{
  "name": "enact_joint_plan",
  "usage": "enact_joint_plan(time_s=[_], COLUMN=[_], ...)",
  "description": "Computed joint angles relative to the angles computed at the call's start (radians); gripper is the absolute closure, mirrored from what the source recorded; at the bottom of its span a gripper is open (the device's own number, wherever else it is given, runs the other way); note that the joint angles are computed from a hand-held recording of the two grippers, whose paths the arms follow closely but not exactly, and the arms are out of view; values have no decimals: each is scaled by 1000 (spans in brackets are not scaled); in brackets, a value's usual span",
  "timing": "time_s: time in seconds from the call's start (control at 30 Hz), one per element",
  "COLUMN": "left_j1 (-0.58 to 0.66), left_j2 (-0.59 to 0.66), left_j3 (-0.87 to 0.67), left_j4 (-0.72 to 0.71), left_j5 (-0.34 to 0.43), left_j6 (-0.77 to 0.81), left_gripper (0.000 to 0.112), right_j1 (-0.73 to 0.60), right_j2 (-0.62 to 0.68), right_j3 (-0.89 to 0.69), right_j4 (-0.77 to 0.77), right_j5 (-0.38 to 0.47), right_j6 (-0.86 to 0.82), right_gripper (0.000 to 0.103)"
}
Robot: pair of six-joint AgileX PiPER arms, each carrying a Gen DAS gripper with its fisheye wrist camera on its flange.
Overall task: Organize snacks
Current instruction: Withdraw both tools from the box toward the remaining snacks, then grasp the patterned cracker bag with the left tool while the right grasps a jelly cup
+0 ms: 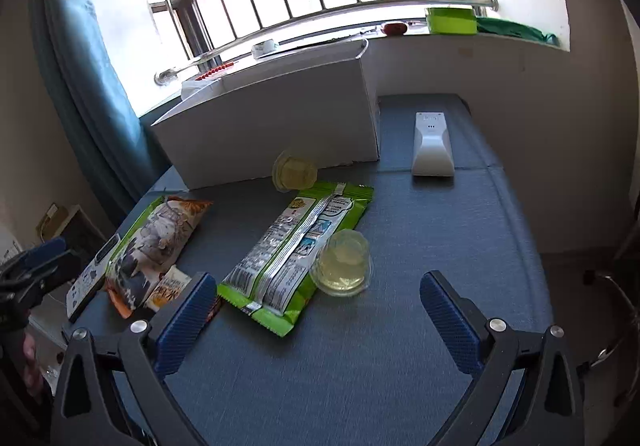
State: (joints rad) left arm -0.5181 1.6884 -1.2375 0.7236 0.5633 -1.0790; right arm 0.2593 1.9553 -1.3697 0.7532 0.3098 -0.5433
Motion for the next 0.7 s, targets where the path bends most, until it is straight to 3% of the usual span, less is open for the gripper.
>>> enact_joint_plan(time_s=[0.07,0.13,0.17,0.2,0.23,0.3,0.5,0.6,0.7], left_j1=[18,34,43,51,58,71,100,99,110], left_j2=[10,21,27,33,40,60,117,123,142], left_j3=[-2,-2,-2,-2,-4,-17,-71,-89,-128], left_j4=[-19,-29,-37,-45,-54,-93,-196,-150,-223], left_j5=[2,3,2,0,-4,-9,0,29,20], left_j6=[15,24,31,38,46,86,211,181,307], left_gripper=[9,10,9,9,10,9,9,9,10], right_j1=[-17,-36,-40,-38,-33,-25,-30,-28,-28], right_j2=[75,128,144,156,168,174,111,65,11], right_j3=[-98,-163,-181,-196,-219,-225,-130,-77,-19], right_j4=[-50,0,17,-6,-69,-117,18,47,127], right_j5=[59,108,116,118,133,131,77,51,32], right_j6=[83,63,50,69,121,152,4,-25,-113], right_gripper=[0,0,7,20,70,66,67,67,67])
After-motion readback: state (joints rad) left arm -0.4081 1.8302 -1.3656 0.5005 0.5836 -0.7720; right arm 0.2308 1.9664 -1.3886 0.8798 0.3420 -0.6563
